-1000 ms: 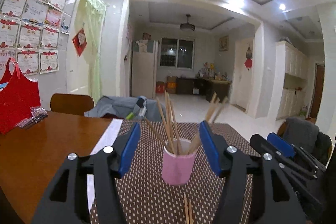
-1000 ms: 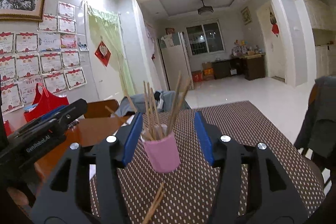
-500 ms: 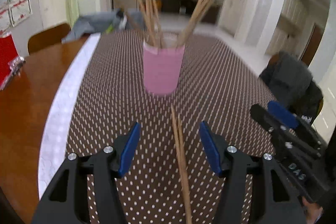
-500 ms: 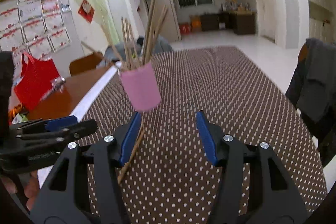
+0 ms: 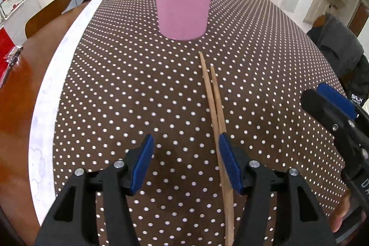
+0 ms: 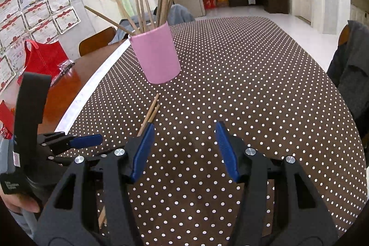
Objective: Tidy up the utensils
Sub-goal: 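Lower both grippers to the loose sticks on the tablecloth, then grasp one wooden stick with each gripper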
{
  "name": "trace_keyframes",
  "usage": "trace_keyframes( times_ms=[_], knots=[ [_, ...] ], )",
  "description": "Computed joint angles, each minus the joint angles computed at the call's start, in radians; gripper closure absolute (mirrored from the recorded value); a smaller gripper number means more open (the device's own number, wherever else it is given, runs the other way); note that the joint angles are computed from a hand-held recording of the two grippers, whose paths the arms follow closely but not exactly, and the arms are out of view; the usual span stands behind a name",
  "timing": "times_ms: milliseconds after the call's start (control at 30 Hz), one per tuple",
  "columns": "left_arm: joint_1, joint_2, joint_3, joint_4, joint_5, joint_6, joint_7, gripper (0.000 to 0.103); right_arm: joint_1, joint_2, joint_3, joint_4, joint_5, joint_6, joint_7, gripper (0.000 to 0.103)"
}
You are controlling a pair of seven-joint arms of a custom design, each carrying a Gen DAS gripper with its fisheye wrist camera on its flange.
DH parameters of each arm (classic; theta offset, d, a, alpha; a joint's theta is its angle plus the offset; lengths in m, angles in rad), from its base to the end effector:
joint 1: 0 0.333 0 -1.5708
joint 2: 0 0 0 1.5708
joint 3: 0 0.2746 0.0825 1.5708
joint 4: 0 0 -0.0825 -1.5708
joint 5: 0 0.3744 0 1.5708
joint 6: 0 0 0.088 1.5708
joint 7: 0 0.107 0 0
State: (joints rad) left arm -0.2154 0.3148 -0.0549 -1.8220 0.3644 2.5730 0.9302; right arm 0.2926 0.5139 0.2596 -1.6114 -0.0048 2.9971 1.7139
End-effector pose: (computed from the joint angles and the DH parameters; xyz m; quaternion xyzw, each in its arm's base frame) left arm 0.6237 -0.1763 0.3771 -0.7228 0.6460 -0.1634 0.1833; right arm 0.6176 0.3422 0.4127 -0.7316 0.5277 -0.1375 0.4092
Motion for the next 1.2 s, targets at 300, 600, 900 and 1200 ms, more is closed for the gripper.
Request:
trace_keyframes(
  times_ms=[300,600,900,1200],
  knots=[
    [-0.017,0.031,-0.002,0.045,0.0,-0.012,0.01,0.045,-0.025,0.03,0.023,0.036,0.043,-0.055,-0.04,0.048],
    [-0.034,0.2,0.027,0.308,-0.004,-0.137,0.029,0.05,0.0,0.06,-0.006,0.09,0.057,-0.102,-0.04,0.048],
    [-0.029,0.206,0.03,0.32,-0.046,-0.129,0.069,0.097,0.032,0.103,-0.035,0.18,0.049,-0.191,-0.029,0.048],
    [0.015,0.041,0.027,0.069,-0.074,0.007,0.043,0.097,0.102,0.19,-0.056,0.362,0.032,-0.42,-0.049,0.048]
  ],
)
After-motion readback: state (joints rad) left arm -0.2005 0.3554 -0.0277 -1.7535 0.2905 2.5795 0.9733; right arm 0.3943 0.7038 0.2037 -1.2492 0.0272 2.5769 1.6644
